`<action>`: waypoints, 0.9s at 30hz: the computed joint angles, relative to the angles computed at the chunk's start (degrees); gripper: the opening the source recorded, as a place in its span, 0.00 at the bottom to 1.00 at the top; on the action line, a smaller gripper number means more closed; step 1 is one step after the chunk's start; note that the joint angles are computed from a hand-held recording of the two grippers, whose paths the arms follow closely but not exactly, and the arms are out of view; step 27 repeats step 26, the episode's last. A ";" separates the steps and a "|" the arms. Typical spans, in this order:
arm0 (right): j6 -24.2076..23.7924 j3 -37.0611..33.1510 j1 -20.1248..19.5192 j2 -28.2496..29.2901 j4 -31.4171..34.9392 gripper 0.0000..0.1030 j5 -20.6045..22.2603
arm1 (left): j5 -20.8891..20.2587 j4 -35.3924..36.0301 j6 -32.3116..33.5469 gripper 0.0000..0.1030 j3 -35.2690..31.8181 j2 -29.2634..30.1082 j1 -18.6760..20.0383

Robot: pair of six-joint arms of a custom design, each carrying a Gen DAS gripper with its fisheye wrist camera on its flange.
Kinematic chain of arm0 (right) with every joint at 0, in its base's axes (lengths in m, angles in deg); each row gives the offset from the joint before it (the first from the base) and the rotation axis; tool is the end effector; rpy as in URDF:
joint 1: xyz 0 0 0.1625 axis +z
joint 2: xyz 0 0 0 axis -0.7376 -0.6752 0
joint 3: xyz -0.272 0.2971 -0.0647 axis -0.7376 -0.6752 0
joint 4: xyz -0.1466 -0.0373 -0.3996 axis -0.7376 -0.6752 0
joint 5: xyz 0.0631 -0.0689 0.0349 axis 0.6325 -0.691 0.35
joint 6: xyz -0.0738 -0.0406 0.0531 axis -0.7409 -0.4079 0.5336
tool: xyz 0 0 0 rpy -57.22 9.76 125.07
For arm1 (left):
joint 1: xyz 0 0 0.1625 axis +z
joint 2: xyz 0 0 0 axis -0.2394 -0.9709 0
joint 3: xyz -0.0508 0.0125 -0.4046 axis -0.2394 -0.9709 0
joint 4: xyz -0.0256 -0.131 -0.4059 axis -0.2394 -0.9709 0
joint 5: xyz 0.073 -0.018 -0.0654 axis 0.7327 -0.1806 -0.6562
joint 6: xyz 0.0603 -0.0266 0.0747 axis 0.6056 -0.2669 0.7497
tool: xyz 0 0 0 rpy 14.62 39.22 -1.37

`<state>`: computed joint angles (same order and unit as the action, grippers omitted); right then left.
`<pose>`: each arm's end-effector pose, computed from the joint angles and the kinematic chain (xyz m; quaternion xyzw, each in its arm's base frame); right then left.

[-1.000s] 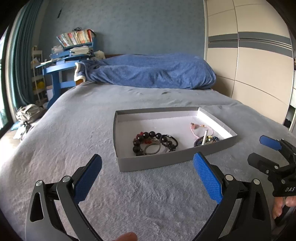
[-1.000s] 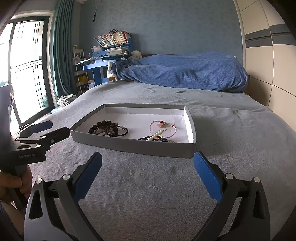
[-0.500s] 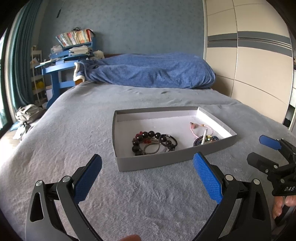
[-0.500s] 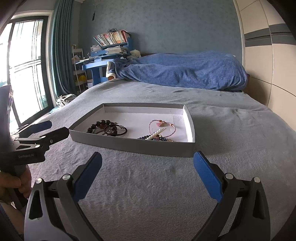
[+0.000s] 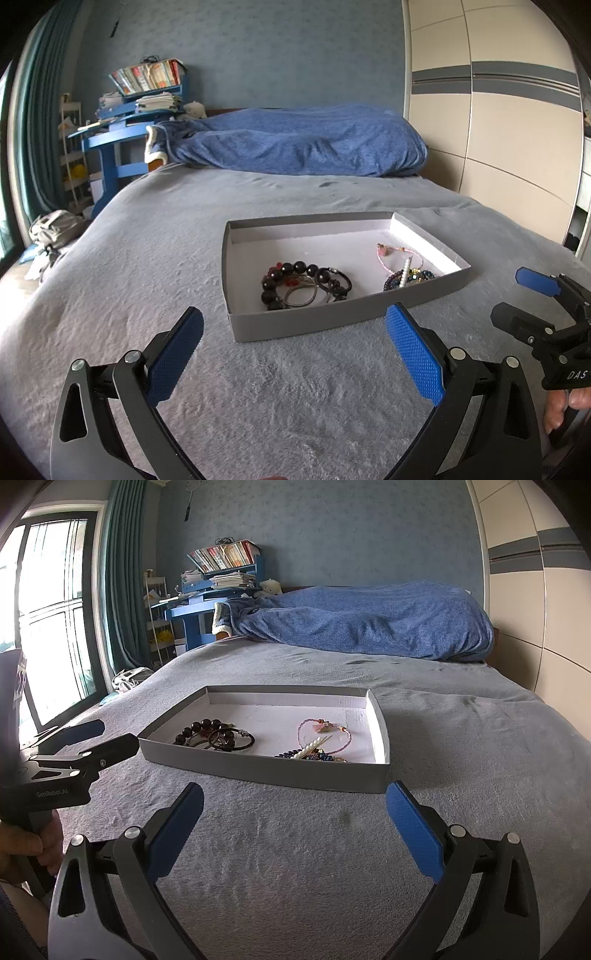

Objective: Organize jewelry

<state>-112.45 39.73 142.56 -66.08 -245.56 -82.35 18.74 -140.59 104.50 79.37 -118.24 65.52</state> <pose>0.1385 -0.5697 0.2444 0.1441 -0.7881 0.4981 0.3317 -0.3058 -0.6704 0.0761 0.4105 0.8218 -0.3602 0.1623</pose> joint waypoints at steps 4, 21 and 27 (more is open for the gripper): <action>0.02 0.01 -0.01 -0.02 0.05 0.95 0.01 | -0.03 0.03 -0.05 0.95 -0.01 0.02 -0.01; 0.05 0.02 -0.01 -0.05 0.10 0.95 -0.02 | -0.08 0.34 -0.29 0.95 -0.18 0.29 -0.03; 0.05 -0.02 0.02 -0.05 0.13 0.95 -0.05 | -0.21 0.55 -0.19 0.95 -0.33 0.35 0.13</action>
